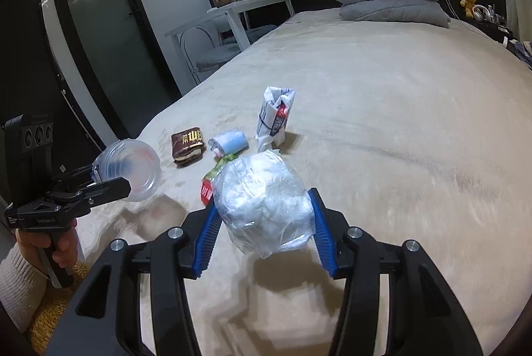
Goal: Collect trash
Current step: 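Carry the clear cup and white bag down over the black bin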
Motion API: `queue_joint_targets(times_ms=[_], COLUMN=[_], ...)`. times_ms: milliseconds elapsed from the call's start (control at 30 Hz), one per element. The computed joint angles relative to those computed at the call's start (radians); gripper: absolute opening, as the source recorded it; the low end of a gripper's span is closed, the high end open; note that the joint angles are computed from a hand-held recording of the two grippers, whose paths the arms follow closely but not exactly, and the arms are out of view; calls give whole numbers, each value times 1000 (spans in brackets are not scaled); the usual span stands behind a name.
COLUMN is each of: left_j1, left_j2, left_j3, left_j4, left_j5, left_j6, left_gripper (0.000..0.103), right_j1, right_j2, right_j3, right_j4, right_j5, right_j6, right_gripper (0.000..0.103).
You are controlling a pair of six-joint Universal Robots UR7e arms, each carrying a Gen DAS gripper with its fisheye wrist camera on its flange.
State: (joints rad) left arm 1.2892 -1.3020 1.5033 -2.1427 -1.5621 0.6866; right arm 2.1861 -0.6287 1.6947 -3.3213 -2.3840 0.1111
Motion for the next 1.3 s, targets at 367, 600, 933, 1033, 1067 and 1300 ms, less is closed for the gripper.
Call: queue_joint_targets(times_ms=[367,600,933,1033,1067,1300], left_j1=[18,40,62,69,71,71], left_j2=[-166,-258,-446,-482,-489,-507], left_j3=[172,256,391,412,415,428], left_j4=[-30,-7,94,131,148,271], left_j5=[-48,-75,-106,-98,-95,-29], left_j6=[-20,-18,24,28,24,-12], left_gripper=[73,73,73,73,73,73], right_j1=[122,179,267,281,286,277], right_j2=[3,17,56,56,55,41], right_j3=[137,192,208,226,234,277], right_j4=[-104,-133,-41,-47,-46,53], right_j5=[-93,-105,-112,-96,-89,-31], right_j6=[132,248,406,473,501,752], right_gripper=[52,52,52,52,52,52])
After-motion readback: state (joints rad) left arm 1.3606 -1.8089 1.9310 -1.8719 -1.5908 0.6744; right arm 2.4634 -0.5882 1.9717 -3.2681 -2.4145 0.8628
